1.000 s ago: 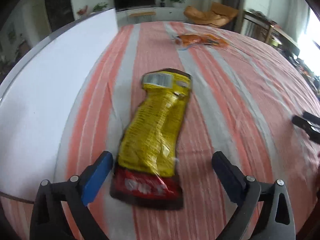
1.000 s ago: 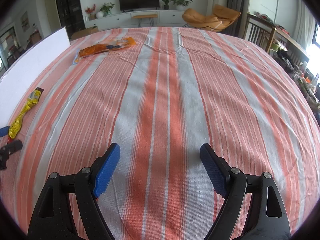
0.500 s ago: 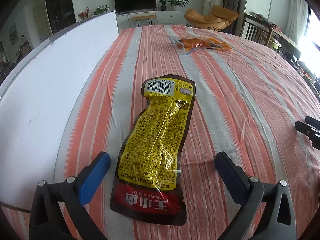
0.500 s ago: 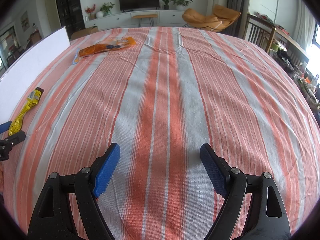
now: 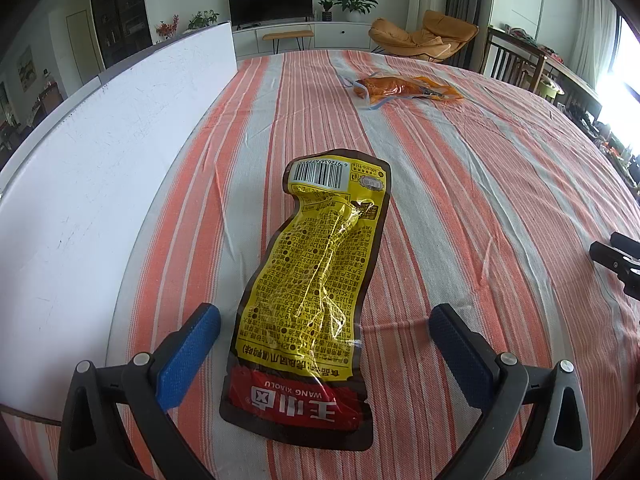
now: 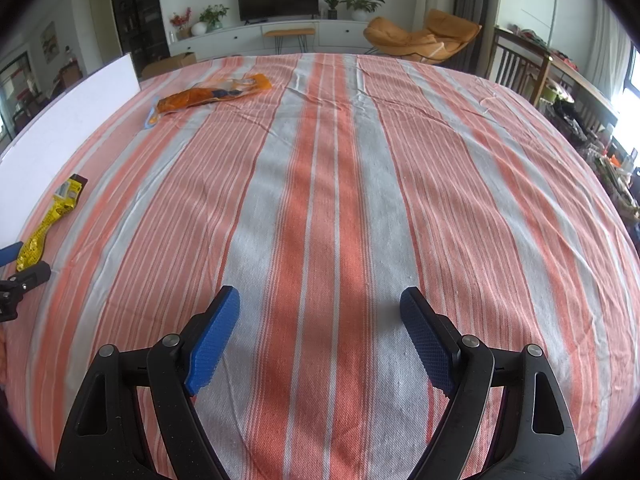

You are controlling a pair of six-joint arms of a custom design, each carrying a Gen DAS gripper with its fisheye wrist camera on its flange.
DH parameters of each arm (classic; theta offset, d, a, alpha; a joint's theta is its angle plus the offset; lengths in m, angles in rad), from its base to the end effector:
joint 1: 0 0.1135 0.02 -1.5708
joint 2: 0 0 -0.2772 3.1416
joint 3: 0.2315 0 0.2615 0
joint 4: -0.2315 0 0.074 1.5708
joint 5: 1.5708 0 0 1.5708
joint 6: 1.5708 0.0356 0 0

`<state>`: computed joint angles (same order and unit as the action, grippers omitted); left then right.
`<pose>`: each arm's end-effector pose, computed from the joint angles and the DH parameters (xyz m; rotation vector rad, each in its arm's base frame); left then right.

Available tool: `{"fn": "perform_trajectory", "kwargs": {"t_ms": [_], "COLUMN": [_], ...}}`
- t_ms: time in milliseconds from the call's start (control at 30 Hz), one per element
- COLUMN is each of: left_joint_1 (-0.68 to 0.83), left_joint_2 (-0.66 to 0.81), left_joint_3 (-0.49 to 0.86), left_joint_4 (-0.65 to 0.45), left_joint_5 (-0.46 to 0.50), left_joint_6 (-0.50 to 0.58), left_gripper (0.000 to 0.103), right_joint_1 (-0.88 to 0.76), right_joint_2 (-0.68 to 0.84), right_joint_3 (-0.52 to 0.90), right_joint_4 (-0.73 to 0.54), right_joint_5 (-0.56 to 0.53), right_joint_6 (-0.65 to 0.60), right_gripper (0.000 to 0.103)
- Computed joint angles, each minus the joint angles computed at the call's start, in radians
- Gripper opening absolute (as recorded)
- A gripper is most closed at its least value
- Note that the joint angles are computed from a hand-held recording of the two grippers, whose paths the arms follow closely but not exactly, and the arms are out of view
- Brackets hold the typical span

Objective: Organize snacks
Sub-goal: 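Lower the spicy snack bag onto the tablecloth and hold it with the left gripper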

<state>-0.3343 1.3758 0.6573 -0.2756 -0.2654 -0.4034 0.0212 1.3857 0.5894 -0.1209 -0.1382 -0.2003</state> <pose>0.2453 -0.0753 0.1722 -0.1861 2.5068 0.0441 0.2561 0.0103 0.1593 -0.3316 2.4558 0.0957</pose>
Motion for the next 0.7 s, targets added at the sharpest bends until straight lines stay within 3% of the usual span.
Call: {"fn": "perform_trajectory", "kwargs": {"t_ms": [700], "left_joint_1": [0.0], "left_joint_2": [0.003], "left_joint_3": [0.002], "left_joint_4": [0.002], "left_joint_5": [0.0], "left_joint_6": [0.0], "left_gripper": [0.103], "right_joint_1": [0.009], "right_joint_2": [0.016], "right_joint_3": [0.025], "right_joint_4": [-0.024], "right_joint_5": [0.007], "right_joint_6": [0.008], "right_gripper": [0.086]}}
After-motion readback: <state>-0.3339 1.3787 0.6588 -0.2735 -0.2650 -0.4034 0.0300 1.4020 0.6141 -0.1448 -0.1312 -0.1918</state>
